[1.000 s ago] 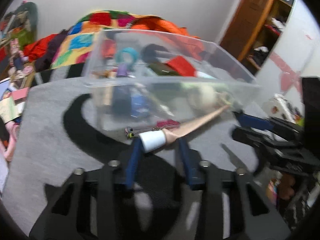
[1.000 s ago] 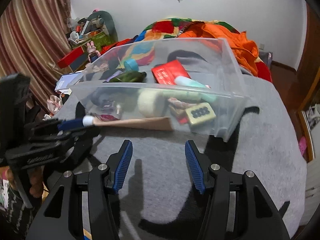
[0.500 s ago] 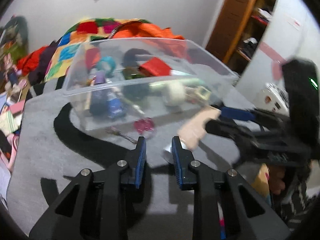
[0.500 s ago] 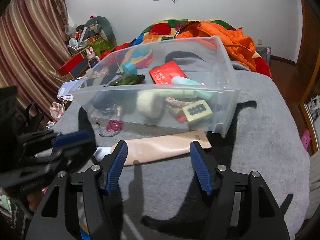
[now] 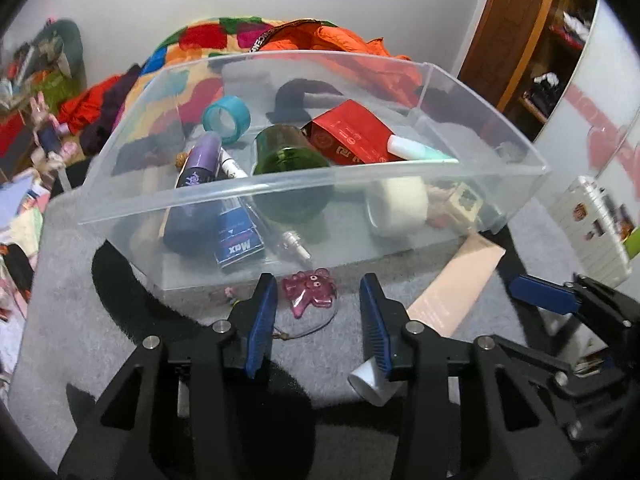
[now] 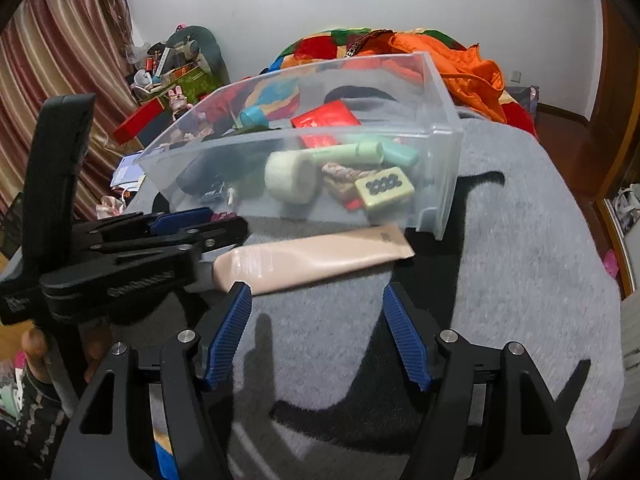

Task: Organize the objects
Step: 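Move the left tool toward the pink charm while the right tool approaches the beige tube, then grasp the pink charm with the left tool while the right tool grasps the beige tube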

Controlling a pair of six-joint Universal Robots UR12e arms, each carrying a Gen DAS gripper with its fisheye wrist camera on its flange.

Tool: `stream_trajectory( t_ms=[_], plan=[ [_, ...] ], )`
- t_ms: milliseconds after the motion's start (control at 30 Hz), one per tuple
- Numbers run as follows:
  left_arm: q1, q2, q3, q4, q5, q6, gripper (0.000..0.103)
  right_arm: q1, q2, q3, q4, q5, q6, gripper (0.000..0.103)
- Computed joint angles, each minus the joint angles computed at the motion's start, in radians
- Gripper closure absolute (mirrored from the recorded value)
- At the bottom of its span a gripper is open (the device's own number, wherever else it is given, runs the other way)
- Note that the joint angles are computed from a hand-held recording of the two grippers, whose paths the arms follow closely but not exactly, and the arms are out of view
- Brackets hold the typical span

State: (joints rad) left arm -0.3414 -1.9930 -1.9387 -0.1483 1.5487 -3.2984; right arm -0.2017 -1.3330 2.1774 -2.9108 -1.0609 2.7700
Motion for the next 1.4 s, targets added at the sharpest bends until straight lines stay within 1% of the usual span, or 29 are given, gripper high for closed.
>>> stream_trajectory(
  t_ms=[67,133,200,233,300,400,500,533,567,667,767,800,833,867,933,1000,1067,1133,1167,1200,1233,1267,1300,1367,1400],
  plan=[
    [-0.007,-0.003,-0.002,0.013,0.027,0.012,0.062,-0.001,-0.003,0.004,0.011,0.008,0.001,0.038],
    [-0.009,-0.003,-0.007,0.024,0.033,0.014,0.066,-0.001,-0.005,0.007,0.019,0.016,0.001,0.037],
    [-0.006,0.0,-0.014,0.034,0.014,0.023,0.074,-0.001,-0.006,0.009,0.013,0.016,0.01,0.037],
    [-0.006,0.004,-0.019,0.036,0.004,0.03,0.075,-0.002,-0.006,0.009,0.014,0.018,0.017,0.037],
    [-0.005,0.012,-0.033,0.048,-0.02,0.047,0.082,-0.007,-0.007,0.008,0.021,0.027,0.038,0.037],
    [-0.01,0.021,-0.052,0.064,-0.046,0.059,0.083,-0.01,-0.009,0.005,0.031,0.034,0.064,0.037],
    [-0.012,0.035,-0.074,0.074,-0.079,0.066,0.084,-0.003,-0.011,0.005,0.031,0.022,0.085,0.037],
    [-0.011,0.04,-0.082,0.075,-0.098,0.065,0.086,-0.001,-0.012,0.005,0.033,0.023,0.087,0.036],
    [-0.009,0.047,-0.092,0.079,-0.115,0.064,0.086,0.0,-0.012,0.007,0.034,0.026,0.091,0.034],
    [-0.008,0.065,-0.121,0.093,-0.142,0.057,0.086,0.011,-0.013,0.011,0.025,0.026,0.092,0.032],
    [-0.004,0.085,-0.143,0.095,-0.143,0.045,0.086,0.023,-0.01,0.009,0.027,0.032,0.076,0.032],
    [-0.001,0.092,-0.15,0.097,-0.138,0.037,0.086,0.03,-0.009,0.008,0.025,0.022,0.071,0.032],
    [0.002,0.099,-0.159,0.102,-0.124,0.027,0.086,0.035,-0.008,0.008,0.021,0.013,0.068,0.03],
    [0.005,0.106,-0.169,0.107,-0.102,0.017,0.086,0.04,-0.009,0.01,0.014,0.006,0.06,0.03],
    [0.018,0.118,-0.185,0.11,-0.09,-0.006,0.086,0.047,-0.011,0.015,0.007,-0.001,0.045,0.03],
    [0.034,0.127,-0.195,0.105,-0.092,-0.025,0.086,0.062,-0.009,0.022,-0.023,-0.039,0.034,0.03],
    [0.038,0.13,-0.193,0.097,-0.073,-0.028,0.086,0.079,-0.007,0.032,-0.068,-0.09,0.018,0.03],
    [0.035,0.127,-0.185,0.091,-0.066,-0.017,0.085,0.094,-0.003,0.044,-0.123,-0.137,0.02,0.033],
    [0.033,0.124,-0.178,0.086,-0.062,-0.01,0.079,0.095,-0.002,0.046,-0.131,-0.143,0.02,0.035],
    [0.03,0.119,-0.17,0.083,-0.058,-0.004,0.07,0.094,-0.003,0.05,-0.14,-0.151,0.02,0.037],
    [0.023,0.111,-0.156,0.075,-0.052,0.006,0.066,0.089,-0.007,0.053,-0.141,-0.151,0.018,0.044],
    [0.019,0.106,-0.149,0.072,-0.049,0.012,0.059,0.083,-0.01,0.056,-0.138,-0.148,0.015,0.05],
    [0.013,0.097,-0.137,0.066,-0.049,0.022,0.055,0.076,-0.014,0.058,-0.133,-0.141,0.011,0.054],
    [0.004,0.081,-0.114,0.047,-0.049,0.042,0.055,0.054,-0.025,0.065,-0.112,-0.114,0.0,0.063],
    [-0.002,0.071,-0.1,0.036,-0.045,0.05,0.055,0.045,-0.031,0.07,-0.106,-0.105,-0.006,0.065]
  ],
)
